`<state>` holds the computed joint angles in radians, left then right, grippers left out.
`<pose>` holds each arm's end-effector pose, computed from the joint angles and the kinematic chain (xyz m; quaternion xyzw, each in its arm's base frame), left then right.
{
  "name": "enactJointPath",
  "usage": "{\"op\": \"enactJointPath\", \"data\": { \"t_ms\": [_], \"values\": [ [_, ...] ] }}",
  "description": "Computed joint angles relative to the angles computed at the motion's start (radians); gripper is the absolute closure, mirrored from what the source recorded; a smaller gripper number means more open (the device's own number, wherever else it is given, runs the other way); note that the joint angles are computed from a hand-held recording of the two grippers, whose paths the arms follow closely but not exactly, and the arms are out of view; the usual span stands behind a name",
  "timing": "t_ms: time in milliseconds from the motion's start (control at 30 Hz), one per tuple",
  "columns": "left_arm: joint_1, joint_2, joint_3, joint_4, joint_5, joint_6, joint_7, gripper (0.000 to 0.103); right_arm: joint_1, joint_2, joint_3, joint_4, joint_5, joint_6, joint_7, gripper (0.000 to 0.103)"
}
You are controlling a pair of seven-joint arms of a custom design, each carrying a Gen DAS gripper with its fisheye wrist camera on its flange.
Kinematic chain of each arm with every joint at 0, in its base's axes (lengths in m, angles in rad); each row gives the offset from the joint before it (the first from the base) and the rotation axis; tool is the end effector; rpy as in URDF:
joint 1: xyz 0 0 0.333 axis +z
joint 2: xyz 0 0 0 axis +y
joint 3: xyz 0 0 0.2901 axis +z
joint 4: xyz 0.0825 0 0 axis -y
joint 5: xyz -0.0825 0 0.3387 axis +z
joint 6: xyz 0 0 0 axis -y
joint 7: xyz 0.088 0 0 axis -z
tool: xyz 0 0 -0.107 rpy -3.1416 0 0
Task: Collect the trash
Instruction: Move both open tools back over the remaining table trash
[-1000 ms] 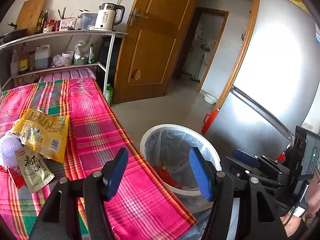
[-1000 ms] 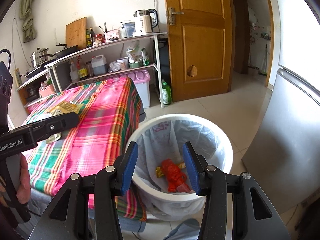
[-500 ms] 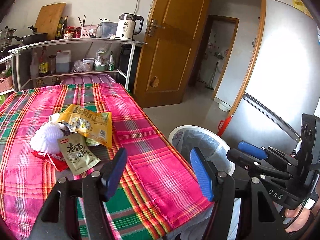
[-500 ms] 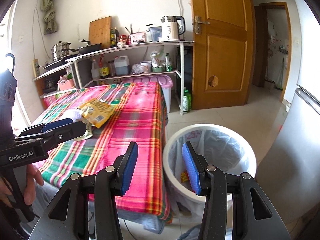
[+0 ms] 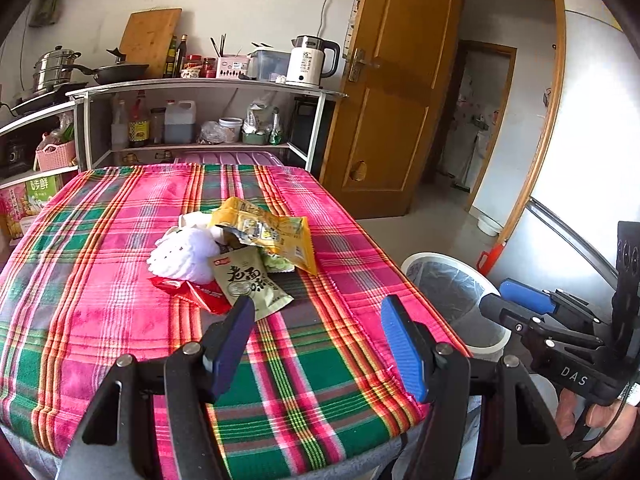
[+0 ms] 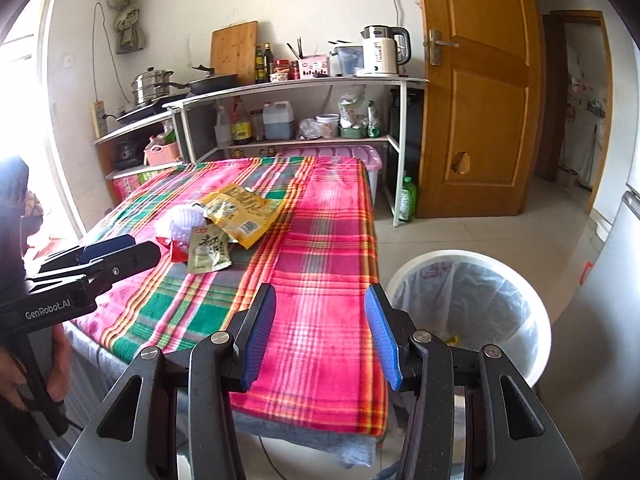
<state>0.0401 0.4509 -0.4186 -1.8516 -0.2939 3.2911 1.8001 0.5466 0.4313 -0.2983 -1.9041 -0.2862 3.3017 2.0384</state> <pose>0.6183 -0.1705 0.4199 -0.5674 0.6637 -0.4360 0.2177 0.5978 0.2078 0.4022 -0.6778 0.5664 -0.2760 0.3790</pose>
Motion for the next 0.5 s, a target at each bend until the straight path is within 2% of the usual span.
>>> {"op": "enactJointPath", "data": {
  "t_ms": [200, 300, 500],
  "values": [
    [-0.036, -0.007, 0.07, -0.007, -0.007, 0.007, -0.021, 0.035, -0.126, 0.026, 0.148, 0.047, -0.024, 0.005, -0.043, 0.055],
    [-0.062, -0.005, 0.112, 0.001, -0.01, 0.005, -0.034, 0.035, -0.147, 0.047, 0.179, 0.074, -0.031, 0.019, -0.065, 0.055],
    [-0.073, 0.012, 0.15, 0.024, -0.012, -0.003, -0.052, 0.035, -0.231, 0.101, 0.299, 0.171, -0.045, -0.048, -0.118, 0.055]
  ]
}}
